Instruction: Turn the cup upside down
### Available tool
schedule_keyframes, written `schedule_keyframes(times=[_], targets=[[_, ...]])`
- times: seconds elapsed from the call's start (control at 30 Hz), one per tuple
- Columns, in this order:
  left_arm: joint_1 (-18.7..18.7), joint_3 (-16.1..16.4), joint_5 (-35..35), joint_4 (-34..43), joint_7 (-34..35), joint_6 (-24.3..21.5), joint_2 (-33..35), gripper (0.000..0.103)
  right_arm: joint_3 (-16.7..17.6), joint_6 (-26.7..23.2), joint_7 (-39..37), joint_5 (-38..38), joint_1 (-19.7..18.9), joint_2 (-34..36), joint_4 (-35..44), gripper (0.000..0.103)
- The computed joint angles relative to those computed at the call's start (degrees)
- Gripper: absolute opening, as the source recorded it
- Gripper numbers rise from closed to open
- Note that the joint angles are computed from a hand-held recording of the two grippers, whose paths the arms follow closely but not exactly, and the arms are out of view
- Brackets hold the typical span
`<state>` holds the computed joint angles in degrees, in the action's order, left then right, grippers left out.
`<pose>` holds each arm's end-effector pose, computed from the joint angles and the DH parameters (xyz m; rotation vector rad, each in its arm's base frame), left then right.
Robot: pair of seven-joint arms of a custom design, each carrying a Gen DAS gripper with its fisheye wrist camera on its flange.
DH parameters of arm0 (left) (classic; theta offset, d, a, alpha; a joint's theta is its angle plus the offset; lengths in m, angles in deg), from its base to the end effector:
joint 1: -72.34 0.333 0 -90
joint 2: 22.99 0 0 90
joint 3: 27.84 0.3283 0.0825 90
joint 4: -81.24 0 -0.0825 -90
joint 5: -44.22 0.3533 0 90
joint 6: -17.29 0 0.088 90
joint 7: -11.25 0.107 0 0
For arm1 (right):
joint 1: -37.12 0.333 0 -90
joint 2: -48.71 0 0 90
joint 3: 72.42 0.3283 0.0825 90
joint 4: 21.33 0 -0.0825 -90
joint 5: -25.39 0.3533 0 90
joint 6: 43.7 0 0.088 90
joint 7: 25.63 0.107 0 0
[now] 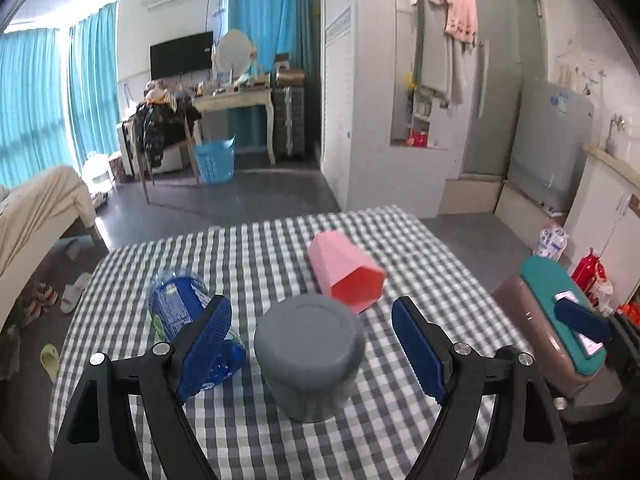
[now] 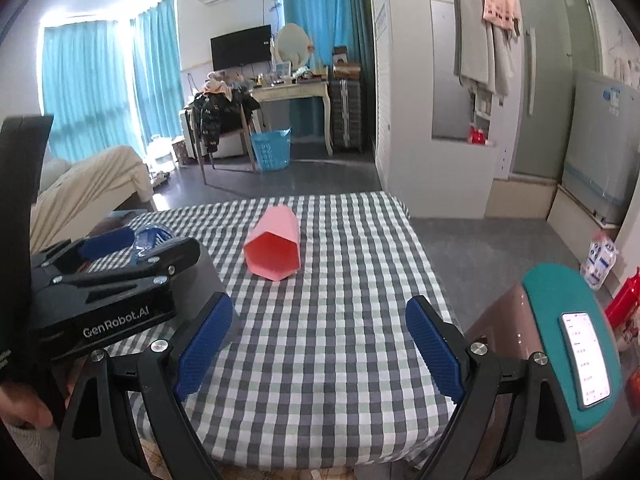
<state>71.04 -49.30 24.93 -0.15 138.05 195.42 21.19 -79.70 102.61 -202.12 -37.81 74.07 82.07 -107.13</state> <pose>0.7368 -0.1796 0.3913 -1.2575 2.0602 -1.1100 0.6104 0.3848 0.4017 -1.4414 1.8689 -0.9008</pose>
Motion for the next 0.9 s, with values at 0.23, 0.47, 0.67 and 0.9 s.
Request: schedule_keyframes(times=[0.23,0.47,0.67,0.9], targets=[[16.85,-18.66,-0.25,-14.31,4.29,13.21,-5.15,0.094,0.01,-2.99,5.46,-5.73,2.75,-3.35,-2.88,0.089],[28.88,-26.59,4.77,-27.46,-2.88,27.95,-7.98,0.099,2.18,-4.67,10.24,-13.97,4.25,-4.45,-3.48,0.089],[28.97,-22.90,5.83,-33.79,-8.05,34.35,-10.21,0.099,3.21,-3.15,11.09,-15.87,4.76,-1.73,-1.05,0.094],[26.41,-18.06,9.51,-35.49,-12.16,34.33,-10.03,0.099,1.99,-2.86,9.80,-14.49,5.88,1.17,1.90,0.102]])
